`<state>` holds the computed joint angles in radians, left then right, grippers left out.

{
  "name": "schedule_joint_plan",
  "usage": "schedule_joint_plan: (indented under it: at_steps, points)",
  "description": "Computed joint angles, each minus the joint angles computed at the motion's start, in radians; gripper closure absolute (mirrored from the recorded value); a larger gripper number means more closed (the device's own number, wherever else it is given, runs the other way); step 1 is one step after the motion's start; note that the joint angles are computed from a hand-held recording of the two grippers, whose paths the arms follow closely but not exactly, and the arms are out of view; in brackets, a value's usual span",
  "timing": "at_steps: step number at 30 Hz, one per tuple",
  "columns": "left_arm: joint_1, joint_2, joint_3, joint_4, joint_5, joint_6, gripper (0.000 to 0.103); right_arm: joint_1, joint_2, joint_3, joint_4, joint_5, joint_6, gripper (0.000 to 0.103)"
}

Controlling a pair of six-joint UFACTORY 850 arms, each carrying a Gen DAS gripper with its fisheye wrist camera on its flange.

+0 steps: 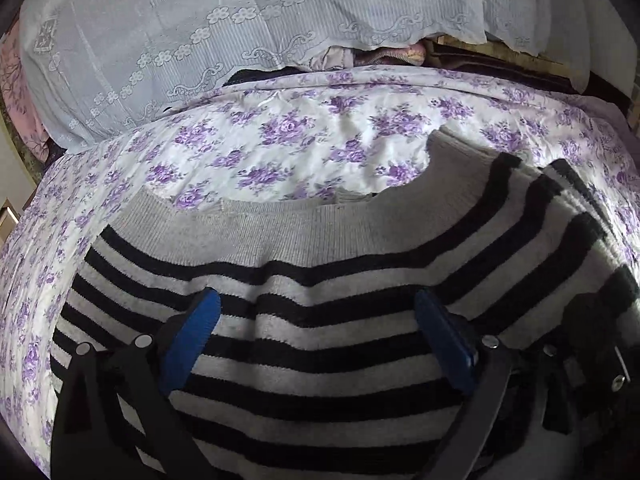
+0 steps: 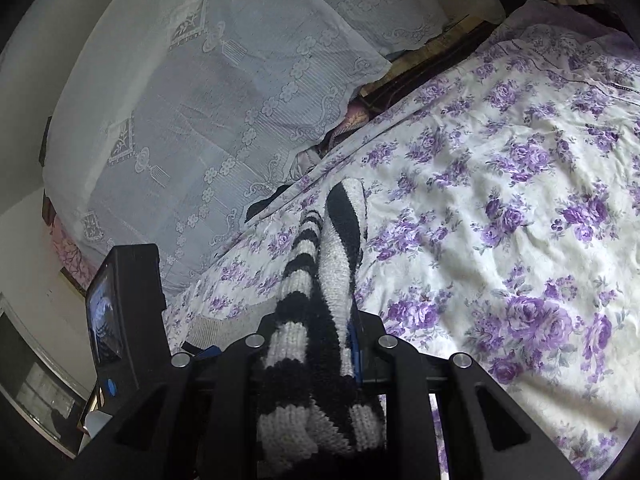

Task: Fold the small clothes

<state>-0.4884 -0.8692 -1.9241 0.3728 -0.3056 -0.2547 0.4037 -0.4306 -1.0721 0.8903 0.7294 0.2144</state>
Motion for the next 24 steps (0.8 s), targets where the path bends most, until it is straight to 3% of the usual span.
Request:
schedule_joint_plan:
  at_steps: [2, 7, 10, 17, 24]
  points:
    - [0.002, 0.004, 0.002, -0.030, 0.010, 0.032, 0.008, 0.006, -0.001, -0.007, 0.010, 0.000, -0.019, 0.081]
    - [0.034, 0.020, 0.002, -0.329, 0.005, 0.309, 0.008, 0.032, 0.002, -0.028, 0.051, 0.017, -0.098, 0.081]
    - [0.057, 0.041, 0.015, -0.443, 0.013, 0.433, 0.008, 0.061, -0.009, -0.070, 0.122, 0.033, -0.231, 0.081]
    - [0.115, 0.069, 0.017, -0.472, 0.052, 0.500, 0.008, 0.102, -0.068, -0.210, 0.210, 0.013, -0.406, 0.081]
    - [0.199, 0.040, -0.046, -0.633, 0.060, 0.669, 0.008, 0.141, -0.189, -0.437, 0.354, -0.031, -0.636, 0.081]
